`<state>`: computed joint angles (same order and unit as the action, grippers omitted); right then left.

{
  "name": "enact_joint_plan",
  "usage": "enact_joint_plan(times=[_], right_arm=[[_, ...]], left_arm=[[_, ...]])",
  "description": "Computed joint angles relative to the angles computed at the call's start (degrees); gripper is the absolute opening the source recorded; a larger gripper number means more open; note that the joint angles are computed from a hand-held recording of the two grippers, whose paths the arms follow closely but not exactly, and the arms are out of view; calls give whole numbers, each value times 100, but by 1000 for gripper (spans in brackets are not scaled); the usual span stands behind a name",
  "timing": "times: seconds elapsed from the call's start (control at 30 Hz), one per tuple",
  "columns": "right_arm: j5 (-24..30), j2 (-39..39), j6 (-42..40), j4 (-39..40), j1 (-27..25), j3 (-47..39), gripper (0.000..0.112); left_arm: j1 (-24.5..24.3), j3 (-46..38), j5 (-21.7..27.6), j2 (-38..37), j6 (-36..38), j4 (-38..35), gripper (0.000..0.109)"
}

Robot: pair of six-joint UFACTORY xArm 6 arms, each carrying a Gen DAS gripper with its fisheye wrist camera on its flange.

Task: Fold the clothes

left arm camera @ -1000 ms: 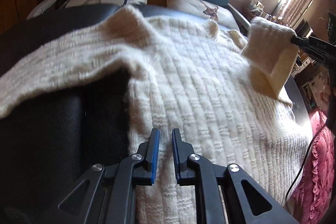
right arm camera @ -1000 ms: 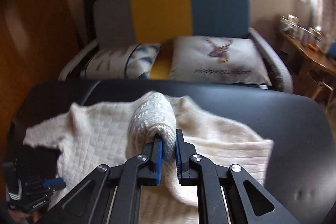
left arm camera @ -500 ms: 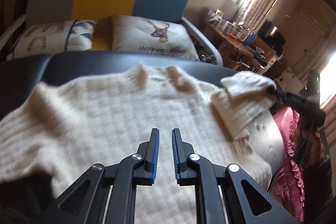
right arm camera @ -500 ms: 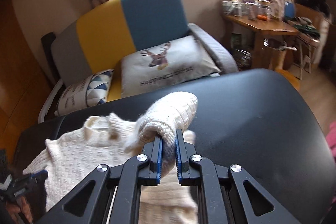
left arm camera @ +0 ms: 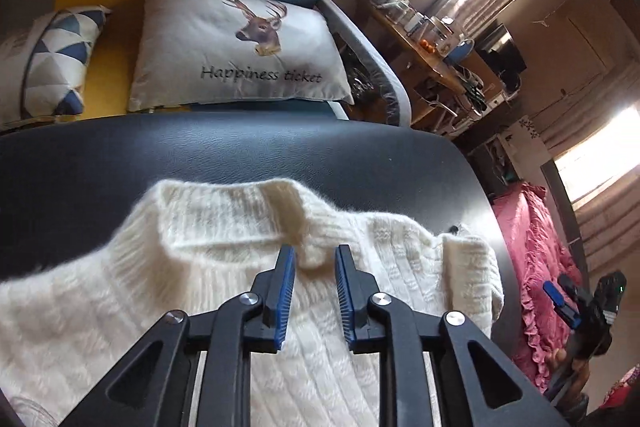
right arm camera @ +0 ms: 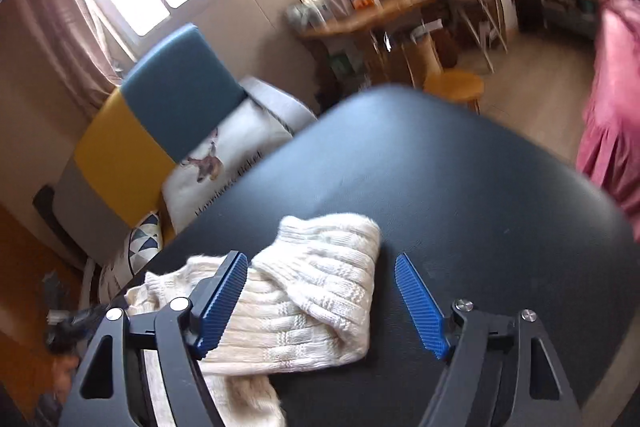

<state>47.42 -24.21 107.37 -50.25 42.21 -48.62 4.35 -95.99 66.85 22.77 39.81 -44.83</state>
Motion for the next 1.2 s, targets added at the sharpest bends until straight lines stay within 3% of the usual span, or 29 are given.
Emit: enact_joint_plan(times=[0.13,0.3,0.43,0.53,0.67,0.77,0.83,0.97,1.17,1.2], right_arm=[[-818,742,-1190,278,86,-615,79],[-2064,2253,-2980,1465,23,-1690,79],[-2270,3361,-4392,2821,76,-2611,78],[-2049,3908,-5037,3503,122,-3119,78],[-1392,4306,-5272,3683,153,-3571,78],[-1245,4307,-5090,3574,167,-3533,78],[-1439,4219,-5055,3666,157,-3353,78],[-1509,4158,-5075,3747,179,-3203,78],[-1694,4107,-5119,3895,97,-3074,78],[-1768,4077,-5095,3937,83,-3011,78]], left_arm=[[-86,-543,227,469,73,-45,19],[-101,-1142,693,921,59,-125,19],[-182,-1303,787,1053,67,-57,19],[-229,-1383,839,1124,-19,15,18],[-241,-1207,800,989,241,64,6],[-245,-1054,546,854,382,102,7],[-194,-1342,526,1046,12,285,12],[-86,-2101,1211,1591,-104,183,20],[-166,-2439,1625,1943,102,-16,21],[-158,-2288,1571,1838,258,-150,13]])
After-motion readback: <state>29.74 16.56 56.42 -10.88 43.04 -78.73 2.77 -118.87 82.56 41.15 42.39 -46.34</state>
